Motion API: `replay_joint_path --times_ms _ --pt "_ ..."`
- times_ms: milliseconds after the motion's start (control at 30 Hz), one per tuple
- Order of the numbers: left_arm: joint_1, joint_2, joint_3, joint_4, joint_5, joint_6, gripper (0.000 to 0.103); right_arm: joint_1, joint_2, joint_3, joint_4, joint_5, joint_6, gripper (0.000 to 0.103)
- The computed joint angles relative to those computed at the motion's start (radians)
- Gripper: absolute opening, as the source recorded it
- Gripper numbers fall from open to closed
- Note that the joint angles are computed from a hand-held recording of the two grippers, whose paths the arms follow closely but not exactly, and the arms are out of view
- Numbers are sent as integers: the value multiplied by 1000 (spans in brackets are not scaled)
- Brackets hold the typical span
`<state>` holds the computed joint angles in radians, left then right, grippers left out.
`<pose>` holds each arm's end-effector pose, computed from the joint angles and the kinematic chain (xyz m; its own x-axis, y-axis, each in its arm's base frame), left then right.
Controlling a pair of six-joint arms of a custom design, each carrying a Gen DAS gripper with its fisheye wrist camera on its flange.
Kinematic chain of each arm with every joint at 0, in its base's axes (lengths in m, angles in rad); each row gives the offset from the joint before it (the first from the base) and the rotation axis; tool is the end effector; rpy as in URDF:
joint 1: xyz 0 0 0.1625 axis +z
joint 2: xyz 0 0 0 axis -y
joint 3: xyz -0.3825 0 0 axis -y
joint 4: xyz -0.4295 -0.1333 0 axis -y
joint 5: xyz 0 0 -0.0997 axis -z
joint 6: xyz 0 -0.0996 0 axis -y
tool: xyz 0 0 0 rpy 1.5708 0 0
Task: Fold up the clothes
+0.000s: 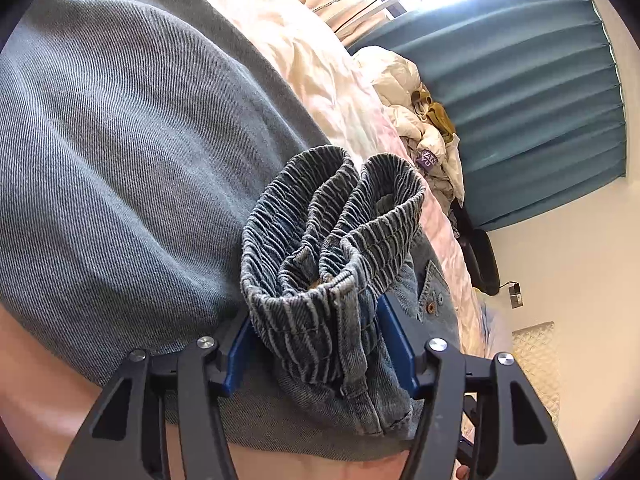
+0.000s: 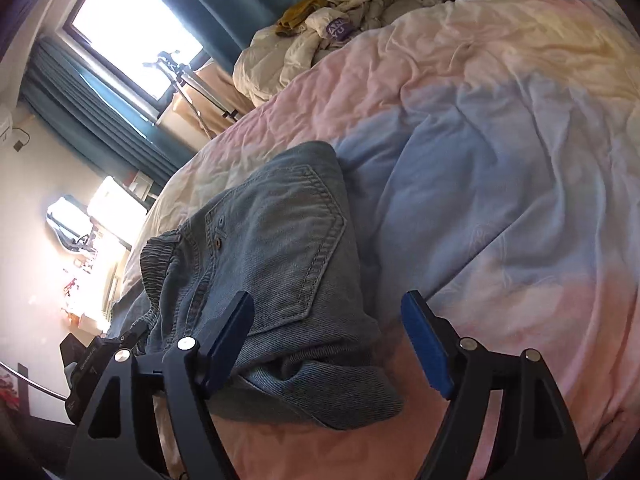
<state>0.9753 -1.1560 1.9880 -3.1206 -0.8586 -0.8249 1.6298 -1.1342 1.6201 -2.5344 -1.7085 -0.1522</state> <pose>-0.1544 -0.5816 0.2038 -0.8992 -0.4114 0.1490 -0.3506 0.4737 -0.8079 0.1592 -0.6672 0.2668 -0.9731 -0.1299 0.1902 -0.2022 0.8770 -0.4359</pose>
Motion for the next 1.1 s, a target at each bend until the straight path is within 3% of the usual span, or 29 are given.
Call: replay_joint_path --times_ms 200,267,367,433,533,633,700,767,967,1100 --pt "-25 9 -10 -2 63 31 36 -15 36 6 -24 66 -19 77" --pt "-46 12 -2 -60 95 86 29 -12 35 17 -46 71 -43 78" --pt "-75 22 -1 -189 119 202 26 -7 11 43 -67 109 -74 78" --pt "-84 25 10 -296 123 255 26 2 -6 59 -80 127 -100 78" --pt "-74 -3 34 -273 168 168 25 24 -19 74 -70 138 -165 78" --pt "-42 -30 44 -121 161 11 26 58 5 77 -84 34 -213 78" --pt "-42 -27 42 -100 167 -6 26 68 28 69 -80 -38 -227 78" --pt "-44 -27 40 -94 171 -5 27 70 40 71 -99 -64 -257 78" --pt "-52 -74 73 -21 168 -114 44 57 34 70 -87 -43 -243 78" --pt "-110 -138 129 -28 257 -154 49 53 36 59 -74 -31 -230 78"
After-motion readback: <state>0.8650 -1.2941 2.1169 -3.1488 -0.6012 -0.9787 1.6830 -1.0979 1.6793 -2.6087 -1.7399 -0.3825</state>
